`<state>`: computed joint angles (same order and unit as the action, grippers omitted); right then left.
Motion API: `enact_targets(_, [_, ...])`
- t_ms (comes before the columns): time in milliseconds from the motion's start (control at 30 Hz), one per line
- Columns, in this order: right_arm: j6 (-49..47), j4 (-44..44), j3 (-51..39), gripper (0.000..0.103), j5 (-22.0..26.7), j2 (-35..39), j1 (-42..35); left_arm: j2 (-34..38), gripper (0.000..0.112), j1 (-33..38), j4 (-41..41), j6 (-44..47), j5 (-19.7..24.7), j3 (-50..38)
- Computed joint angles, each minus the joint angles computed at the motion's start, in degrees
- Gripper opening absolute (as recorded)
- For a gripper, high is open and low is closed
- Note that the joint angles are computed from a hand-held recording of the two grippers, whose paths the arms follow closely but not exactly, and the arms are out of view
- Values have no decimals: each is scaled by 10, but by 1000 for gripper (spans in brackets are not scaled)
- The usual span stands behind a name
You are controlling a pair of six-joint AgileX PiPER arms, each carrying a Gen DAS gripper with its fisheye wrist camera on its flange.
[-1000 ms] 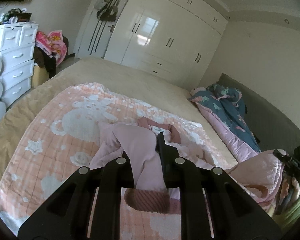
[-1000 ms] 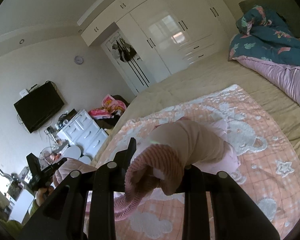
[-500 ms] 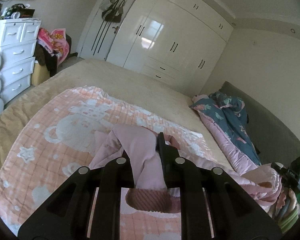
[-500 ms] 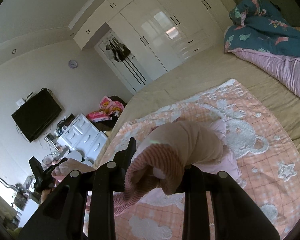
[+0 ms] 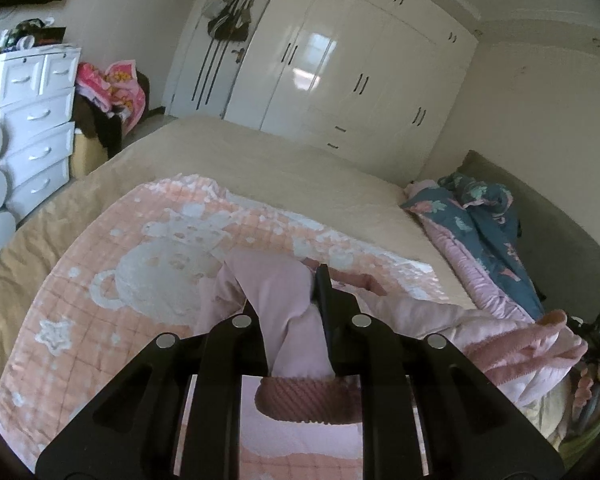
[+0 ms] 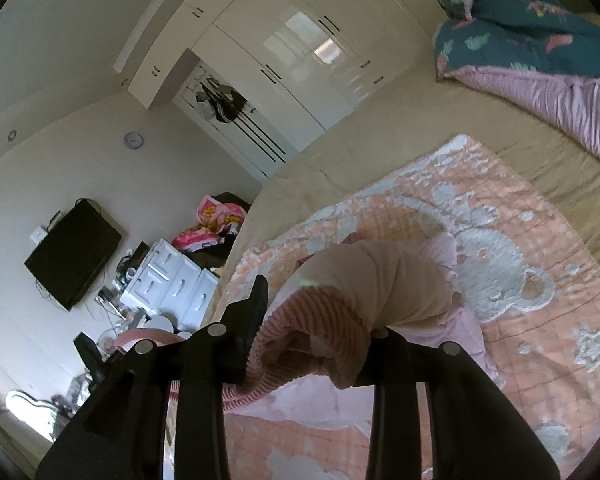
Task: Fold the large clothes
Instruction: 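Lift the hem with both tools and fold it toward the collar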
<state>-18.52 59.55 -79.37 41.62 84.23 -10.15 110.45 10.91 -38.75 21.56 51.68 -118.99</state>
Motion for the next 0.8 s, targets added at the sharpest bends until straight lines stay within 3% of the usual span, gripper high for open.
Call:
enact_targets(433, [-24,68,-75,42,23,125,-16,107,9,-25,76,-62,21,-123])
enact_targets(700, [-68,102,-91,75,33,146,-20,151,9,-41,111,-94,35,-183])
enact_targets(800, [-85,102,-94,78,28,142,-16,159,9,-45,115,-99,40,-196])
